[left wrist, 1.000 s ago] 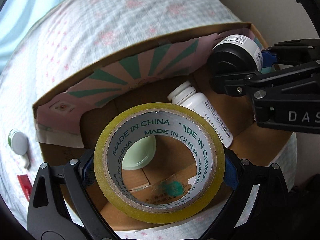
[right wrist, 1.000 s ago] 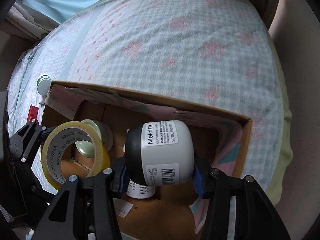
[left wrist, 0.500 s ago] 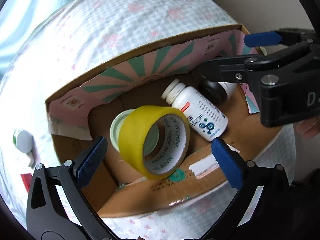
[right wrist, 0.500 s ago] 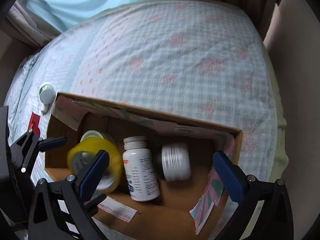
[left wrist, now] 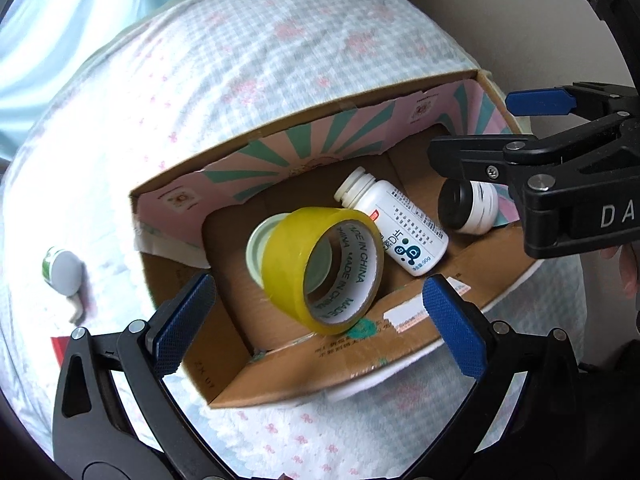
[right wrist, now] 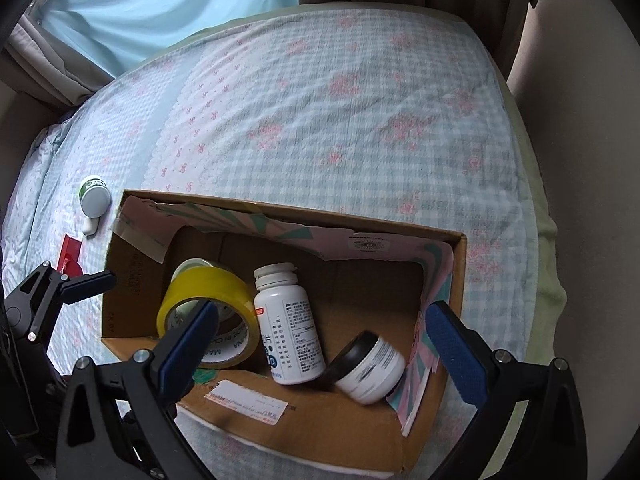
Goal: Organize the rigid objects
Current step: 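Release the tape roll and jar into the box, both tools, then withdraw both tools from the box toward the remaining items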
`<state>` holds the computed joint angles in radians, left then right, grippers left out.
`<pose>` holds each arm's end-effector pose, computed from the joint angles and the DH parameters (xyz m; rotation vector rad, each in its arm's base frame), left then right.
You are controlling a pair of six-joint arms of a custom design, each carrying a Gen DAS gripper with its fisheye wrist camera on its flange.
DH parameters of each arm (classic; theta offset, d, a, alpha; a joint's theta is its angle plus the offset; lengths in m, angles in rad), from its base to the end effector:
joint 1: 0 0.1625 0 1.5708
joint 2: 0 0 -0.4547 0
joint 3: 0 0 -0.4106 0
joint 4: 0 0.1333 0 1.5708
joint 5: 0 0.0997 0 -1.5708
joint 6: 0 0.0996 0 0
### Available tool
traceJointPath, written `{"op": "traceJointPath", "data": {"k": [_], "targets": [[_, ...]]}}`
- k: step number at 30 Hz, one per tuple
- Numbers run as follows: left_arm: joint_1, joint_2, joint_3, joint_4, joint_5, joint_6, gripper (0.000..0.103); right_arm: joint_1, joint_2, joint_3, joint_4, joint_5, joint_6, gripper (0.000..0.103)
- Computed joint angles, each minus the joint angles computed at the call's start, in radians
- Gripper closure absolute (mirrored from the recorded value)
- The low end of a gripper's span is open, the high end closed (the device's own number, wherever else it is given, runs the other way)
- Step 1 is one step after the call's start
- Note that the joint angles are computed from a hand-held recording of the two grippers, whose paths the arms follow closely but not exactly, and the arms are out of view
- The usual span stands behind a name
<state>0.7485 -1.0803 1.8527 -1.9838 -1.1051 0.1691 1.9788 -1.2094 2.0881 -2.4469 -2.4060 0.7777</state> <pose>-0.2967 -0.5186 0.1587 1.3244 2.2156 0.2475 0.2618 -0.4559 0.2046 -0.4366 -2.3422 0.5881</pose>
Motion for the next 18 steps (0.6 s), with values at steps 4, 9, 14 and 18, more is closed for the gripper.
{"op": "traceJointPath", "data": {"k": [4, 9, 14, 18], "targets": [[-0.005, -0.037, -0.005, 0.018, -0.005, -0.013, 0.000, 0.035, -0.003, -0.025, 0.058, -0.023, 0.040, 0.000], [-0.019, -0.091, -0.016, 0.042, -0.011, -0.030, 0.000, 0.093, -0.004, -0.079, 0.170, -0.049, 0.119, 0.000], [-0.035, -0.160, -0.044, 0.086, -0.010, -0.049, 0.000, 0.162, 0.001, -0.155, 0.325, -0.079, 0.229, 0.000], [-0.041, -0.214, -0.068, 0.122, 0.011, -0.067, 0.000, 0.214, 0.013, -0.209, 0.406, -0.071, 0.297, 0.000]]}}
